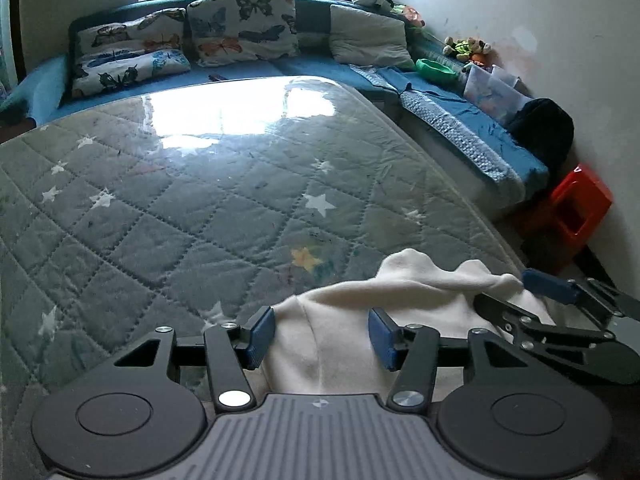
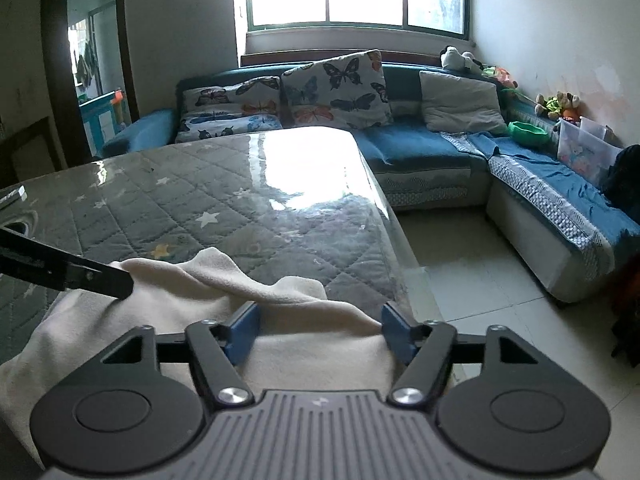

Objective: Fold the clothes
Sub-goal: 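Fold the held end over the bundle and open the left gripper, then press the folded sweatshirt bundle flat with both grippers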

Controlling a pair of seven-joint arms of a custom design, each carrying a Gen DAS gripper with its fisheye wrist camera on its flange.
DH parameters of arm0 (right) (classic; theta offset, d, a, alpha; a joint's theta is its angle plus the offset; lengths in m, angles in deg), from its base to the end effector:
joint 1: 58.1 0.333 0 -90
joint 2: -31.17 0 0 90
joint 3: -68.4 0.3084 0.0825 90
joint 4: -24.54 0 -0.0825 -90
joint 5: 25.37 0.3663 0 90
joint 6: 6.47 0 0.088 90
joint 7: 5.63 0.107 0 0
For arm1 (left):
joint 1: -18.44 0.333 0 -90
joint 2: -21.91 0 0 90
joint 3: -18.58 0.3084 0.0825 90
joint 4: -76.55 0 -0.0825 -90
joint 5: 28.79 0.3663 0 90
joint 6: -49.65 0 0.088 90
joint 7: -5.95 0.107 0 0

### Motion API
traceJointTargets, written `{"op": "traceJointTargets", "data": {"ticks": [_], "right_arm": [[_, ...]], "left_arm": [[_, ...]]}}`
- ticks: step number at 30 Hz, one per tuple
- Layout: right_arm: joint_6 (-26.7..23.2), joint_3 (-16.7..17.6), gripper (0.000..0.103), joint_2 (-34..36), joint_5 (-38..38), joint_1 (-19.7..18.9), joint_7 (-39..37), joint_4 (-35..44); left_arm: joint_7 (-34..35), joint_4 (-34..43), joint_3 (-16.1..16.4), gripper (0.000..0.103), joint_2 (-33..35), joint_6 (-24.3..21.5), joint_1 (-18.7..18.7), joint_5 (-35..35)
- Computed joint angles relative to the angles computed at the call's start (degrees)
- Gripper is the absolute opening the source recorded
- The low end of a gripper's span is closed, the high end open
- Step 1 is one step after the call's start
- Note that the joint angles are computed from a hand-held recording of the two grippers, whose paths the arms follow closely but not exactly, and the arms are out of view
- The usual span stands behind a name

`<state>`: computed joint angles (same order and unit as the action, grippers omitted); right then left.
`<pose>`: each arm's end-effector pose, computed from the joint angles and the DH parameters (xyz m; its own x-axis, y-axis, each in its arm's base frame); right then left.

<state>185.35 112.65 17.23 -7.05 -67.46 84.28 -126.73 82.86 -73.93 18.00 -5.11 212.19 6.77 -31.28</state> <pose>0.3885 0.2384 0.4186 0.3403 -0.9397 -0.0334 -0.5930 -0.1869 -0.7832 0.4111 -0.0872 0.4845 -0.0091 -0.9848 0.1735 -0.7890 -0.0995 -0.6063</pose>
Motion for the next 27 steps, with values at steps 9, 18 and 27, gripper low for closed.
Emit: {"op": "traceJointTargets", "data": {"ticks": [9, 18, 27], "right_arm": [[0.6, 1.0, 0.098, -2.6, 0.3, -0.2, 0.1, -1.1], [0.5, -3.2, 0.103, -8.9, 2.2, 6.4, 2.6, -5.9], [-0.1, -3.0, 0.103, -16.6, 0.1, 9.5, 9.1, -11.9]], "left_arm": [[-0.7, -1.1, -0.9, 0.07, -1.6, 0.1, 0.7, 1.4], [-1.7, -5.0, -1.1, 0.09, -7.7, -0.7, 0.2, 2.9], [-1.7, -10.3, -0.6, 0.099, -15.1, -2.2, -0.7, 4.8]]}}
